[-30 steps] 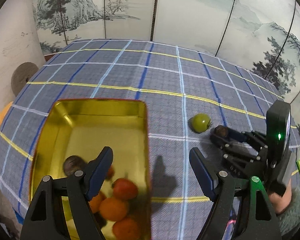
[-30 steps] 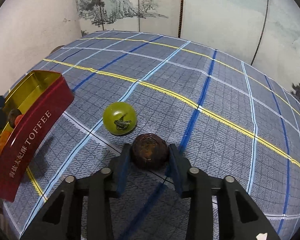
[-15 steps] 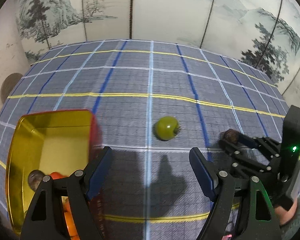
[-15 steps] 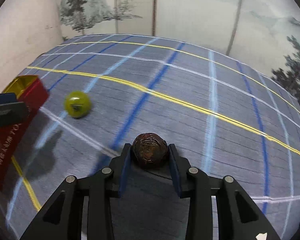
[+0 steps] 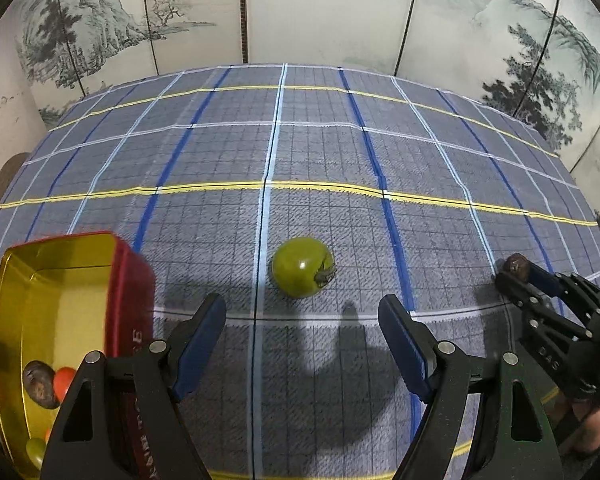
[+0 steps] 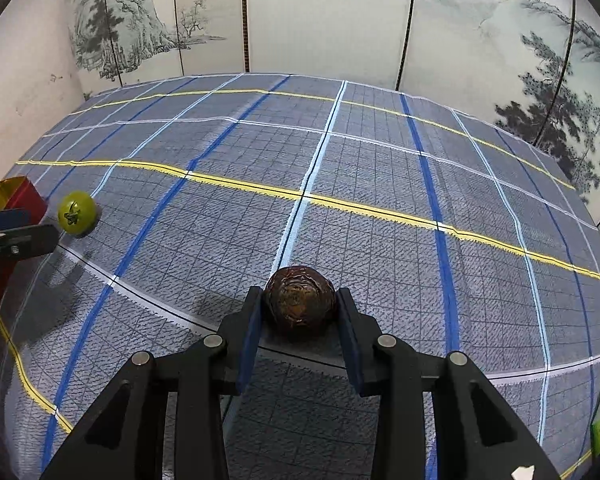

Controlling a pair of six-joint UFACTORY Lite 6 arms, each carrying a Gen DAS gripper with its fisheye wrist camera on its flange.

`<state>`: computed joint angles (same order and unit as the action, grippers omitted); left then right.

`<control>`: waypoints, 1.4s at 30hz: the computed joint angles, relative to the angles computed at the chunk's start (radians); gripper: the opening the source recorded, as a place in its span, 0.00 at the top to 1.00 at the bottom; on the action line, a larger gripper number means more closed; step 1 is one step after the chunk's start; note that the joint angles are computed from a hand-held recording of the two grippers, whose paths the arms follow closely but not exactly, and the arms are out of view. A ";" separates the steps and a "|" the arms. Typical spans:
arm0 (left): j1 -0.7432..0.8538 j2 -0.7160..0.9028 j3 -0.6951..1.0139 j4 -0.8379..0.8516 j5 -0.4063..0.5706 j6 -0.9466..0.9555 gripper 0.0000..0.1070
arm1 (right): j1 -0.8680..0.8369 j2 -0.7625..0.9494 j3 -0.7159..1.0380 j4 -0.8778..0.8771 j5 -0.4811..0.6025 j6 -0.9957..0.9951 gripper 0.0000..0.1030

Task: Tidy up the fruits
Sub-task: 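Grasp the green tomato with the left gripper while the right holds the brown fruit, then carry the green tomato with the left gripper into the tin and release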

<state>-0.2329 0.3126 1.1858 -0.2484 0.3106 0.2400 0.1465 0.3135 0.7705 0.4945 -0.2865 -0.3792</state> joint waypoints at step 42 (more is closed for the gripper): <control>0.062 -0.206 -0.170 -0.164 0.072 0.159 0.64 | -0.020 0.001 -0.004 -0.128 0.007 0.121 0.66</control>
<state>-0.1713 0.1064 1.0154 -0.4123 0.3830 0.3992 0.1269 0.3144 0.7662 0.3666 -0.2794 -0.2583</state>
